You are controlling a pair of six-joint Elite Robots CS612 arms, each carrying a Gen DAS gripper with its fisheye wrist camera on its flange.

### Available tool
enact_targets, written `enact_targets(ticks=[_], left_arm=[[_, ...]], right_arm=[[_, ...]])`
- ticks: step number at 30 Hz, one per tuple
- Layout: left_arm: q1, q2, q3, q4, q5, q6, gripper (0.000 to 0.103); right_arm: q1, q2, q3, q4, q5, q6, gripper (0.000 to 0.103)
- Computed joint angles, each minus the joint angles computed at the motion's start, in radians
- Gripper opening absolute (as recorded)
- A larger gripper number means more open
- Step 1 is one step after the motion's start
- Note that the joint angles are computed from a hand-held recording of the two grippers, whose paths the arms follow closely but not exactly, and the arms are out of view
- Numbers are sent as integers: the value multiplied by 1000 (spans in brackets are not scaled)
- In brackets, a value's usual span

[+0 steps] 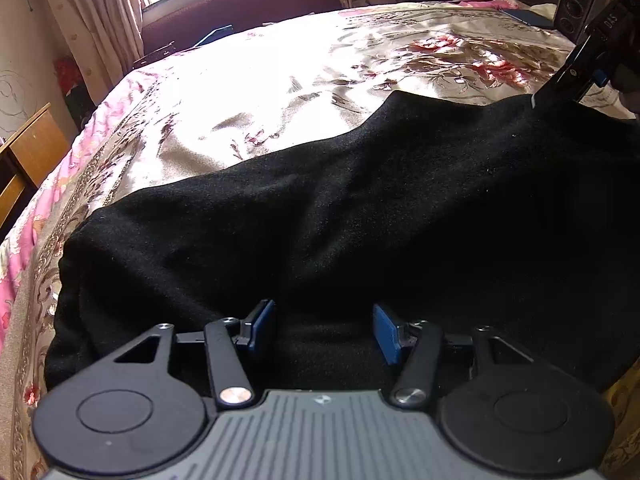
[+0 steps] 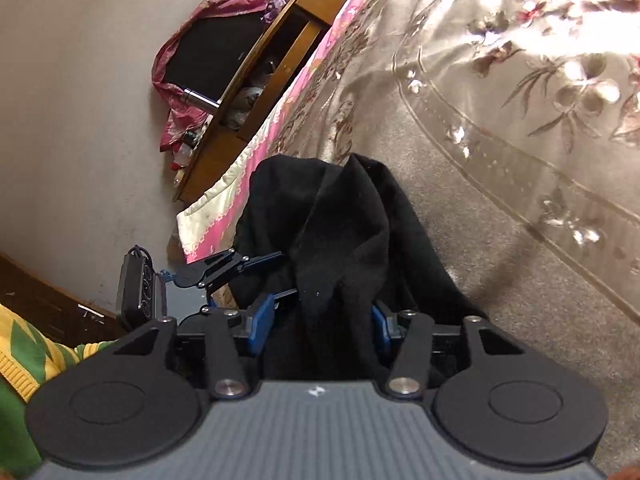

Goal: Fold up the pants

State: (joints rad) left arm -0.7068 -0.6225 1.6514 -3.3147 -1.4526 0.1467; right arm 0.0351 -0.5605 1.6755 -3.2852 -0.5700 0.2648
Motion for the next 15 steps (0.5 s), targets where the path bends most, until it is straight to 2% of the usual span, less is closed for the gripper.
enact_targets(ticks=[1, 3, 4, 5, 6, 7, 8, 10, 12, 15], left_arm=[[0, 0, 2, -3, -1, -1, 67], [2, -1, 4, -11, -4, -3, 67], [3, 0, 5, -14, -6, -5, 67], [4, 0, 5, -16, -10, -7, 67], [5, 1, 5, -17, -13, -7, 67], [6, 1, 6, -18, -14, -8, 67], [6, 1, 6, -19, -13, -7, 67], [4, 2, 8, -26, -4, 2, 67], [0, 1, 10, -30, 9, 11, 67], [-16, 1, 26, -84, 47, 49, 67]], right_arm=[[4, 11, -22, 14, 7, 2, 52], [11, 46, -69, -37, 17, 82, 52], [12, 63, -90, -81, 10, 144, 51], [11, 92, -124, -154, 10, 245, 51], [10, 108, -144, -203, -14, 313, 44], [9, 115, -153, -241, -49, 355, 31], [8, 120, -155, -286, -106, 397, 27], [9, 94, -124, -267, -239, 382, 15], [12, 61, -70, -266, -344, 402, 13], [29, -11, 63, -369, -481, 345, 14]])
